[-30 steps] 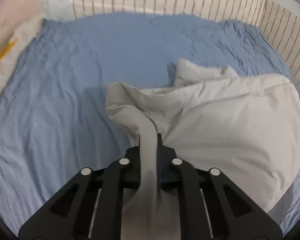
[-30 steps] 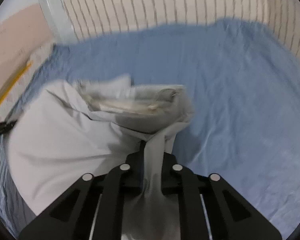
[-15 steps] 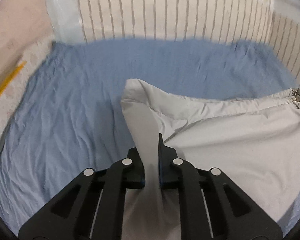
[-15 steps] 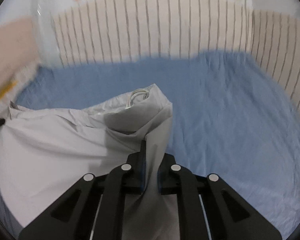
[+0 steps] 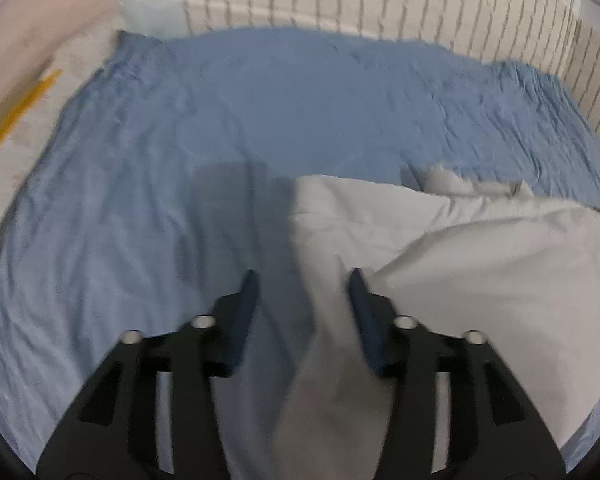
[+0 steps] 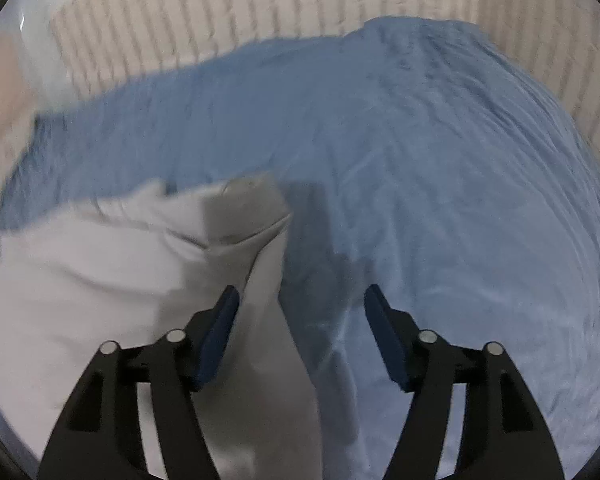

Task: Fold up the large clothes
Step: 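Grasp the folded jacket edge with both tools and fold it over again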

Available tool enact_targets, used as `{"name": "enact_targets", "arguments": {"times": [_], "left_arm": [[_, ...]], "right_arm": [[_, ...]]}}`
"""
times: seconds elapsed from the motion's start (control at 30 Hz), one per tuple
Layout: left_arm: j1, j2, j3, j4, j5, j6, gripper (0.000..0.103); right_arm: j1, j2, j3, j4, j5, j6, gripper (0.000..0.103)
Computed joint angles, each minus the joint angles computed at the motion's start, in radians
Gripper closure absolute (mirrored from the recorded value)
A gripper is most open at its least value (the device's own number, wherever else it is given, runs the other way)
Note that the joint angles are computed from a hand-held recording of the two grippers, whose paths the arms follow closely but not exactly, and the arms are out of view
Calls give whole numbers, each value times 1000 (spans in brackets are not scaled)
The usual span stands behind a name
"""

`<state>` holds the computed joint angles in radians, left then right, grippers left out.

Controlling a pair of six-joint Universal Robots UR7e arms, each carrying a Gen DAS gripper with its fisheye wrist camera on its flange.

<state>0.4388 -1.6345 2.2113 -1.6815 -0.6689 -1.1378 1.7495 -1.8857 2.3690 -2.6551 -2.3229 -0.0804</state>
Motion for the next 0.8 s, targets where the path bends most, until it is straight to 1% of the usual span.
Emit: {"name": "enact_targets", "arguments": {"times": [0.07,0.1,0.13,0.17,0.2,0.27,0.33,0.37,0.4,0.43,0.47,0.5,0.53,0.57,0.6,0.63,0.67,0.73,0.8], "left_arm": [[-66,-47,-30,204,25,-145,45],[-93,-57,-43,279,32,-202,43],[-128,-69,-53,349,31,-264,39],[-166,-78,-59,409,24,-326,38],[-197,-81,-61,448,17,-377,36],[-255,-73,-59,473,-5,-437,36],[-307,-79,-35,441,-34,-450,37],[-328,-71,-21,403,-47,-444,38],[-344,-58,-8,357,-57,-433,45],[-351,-40,0,315,-64,-423,57],[-351,-20,6,261,-71,-400,71],[-353,-9,11,225,-80,-383,76],[-346,14,14,176,-86,-360,84],[-335,43,15,130,-92,-343,90],[-326,62,18,97,-95,-332,93],[-313,85,24,41,-108,-310,96],[-301,108,31,-7,-123,-286,97],[-268,160,46,-64,-149,-253,100],[-223,197,70,-148,-171,-206,102]], "right_arm": [[39,-42,-18,46,-35,66,36],[60,-55,-21,56,-45,82,36],[86,-65,-23,61,-58,97,36],[117,-72,-23,63,-72,112,36],[159,-80,-20,66,-86,132,36],[220,-83,-3,38,-96,151,36],[287,-63,19,10,-108,165,36],[320,-42,32,-9,-118,167,36],[347,-20,39,-15,-132,173,38],[369,-2,46,-17,-144,175,48],[392,28,56,-24,-148,174,58],[403,45,57,-16,-152,181,82],[412,64,60,-4,-155,197,93],[416,79,62,1,-150,216,93],[413,89,73,-21,-130,226,93],[419,104,87,-50,-131,234,93],[430,123,100,-77,-147,236,93],[429,139,119,-86,-146,246,94],[390,137,147,-97,-112,244,97]]}}
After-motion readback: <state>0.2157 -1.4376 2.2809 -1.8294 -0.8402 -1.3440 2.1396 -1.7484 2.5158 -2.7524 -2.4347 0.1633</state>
